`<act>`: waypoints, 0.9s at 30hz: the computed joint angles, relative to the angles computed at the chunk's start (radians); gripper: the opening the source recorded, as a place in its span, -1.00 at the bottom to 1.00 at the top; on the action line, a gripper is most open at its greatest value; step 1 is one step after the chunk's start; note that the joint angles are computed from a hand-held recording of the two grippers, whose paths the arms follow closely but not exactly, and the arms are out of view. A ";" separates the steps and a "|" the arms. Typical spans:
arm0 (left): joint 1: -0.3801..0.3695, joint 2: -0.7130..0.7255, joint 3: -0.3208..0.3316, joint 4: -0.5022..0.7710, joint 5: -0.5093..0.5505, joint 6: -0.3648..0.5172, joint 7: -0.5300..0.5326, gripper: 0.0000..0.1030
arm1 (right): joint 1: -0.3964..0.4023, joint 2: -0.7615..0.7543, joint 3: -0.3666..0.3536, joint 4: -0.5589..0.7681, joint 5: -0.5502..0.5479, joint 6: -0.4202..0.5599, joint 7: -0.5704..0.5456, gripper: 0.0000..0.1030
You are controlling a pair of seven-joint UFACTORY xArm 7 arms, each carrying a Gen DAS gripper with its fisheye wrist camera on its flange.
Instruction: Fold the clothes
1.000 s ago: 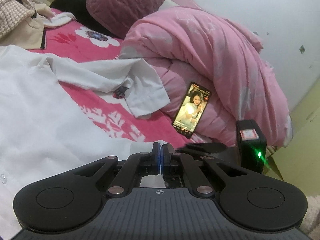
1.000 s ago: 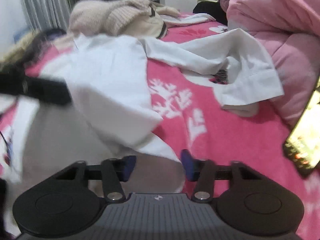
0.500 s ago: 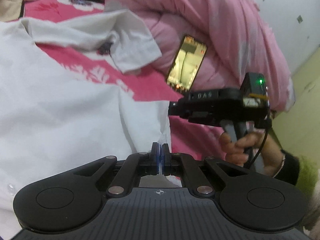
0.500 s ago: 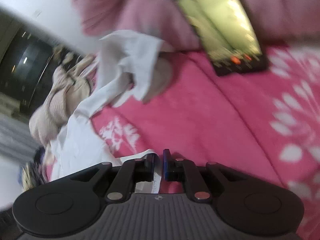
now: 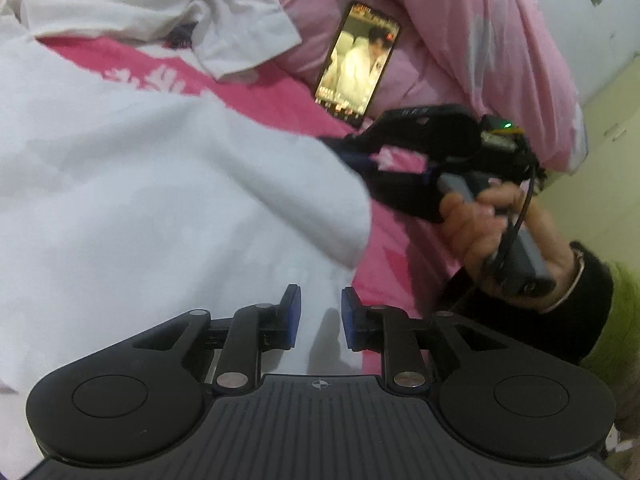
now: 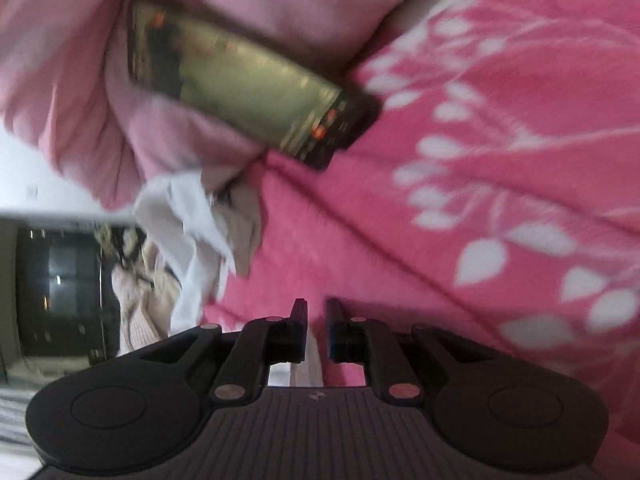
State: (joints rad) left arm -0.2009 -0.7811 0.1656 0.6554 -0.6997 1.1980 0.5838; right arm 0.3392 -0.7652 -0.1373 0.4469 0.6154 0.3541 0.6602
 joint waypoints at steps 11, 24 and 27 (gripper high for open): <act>0.053 0.008 0.009 0.024 0.033 -0.081 -0.032 -0.59 | 0.032 -0.012 -0.038 0.062 -0.128 0.041 -0.091 -0.59; 0.093 0.168 0.050 0.135 0.087 -0.101 0.005 -0.59 | 0.299 0.848 -0.205 0.981 0.370 0.576 -0.694 0.13; 0.100 0.169 0.057 0.116 0.069 -0.101 0.043 -0.59 | 0.246 1.076 -0.166 1.219 0.384 0.668 -0.595 0.13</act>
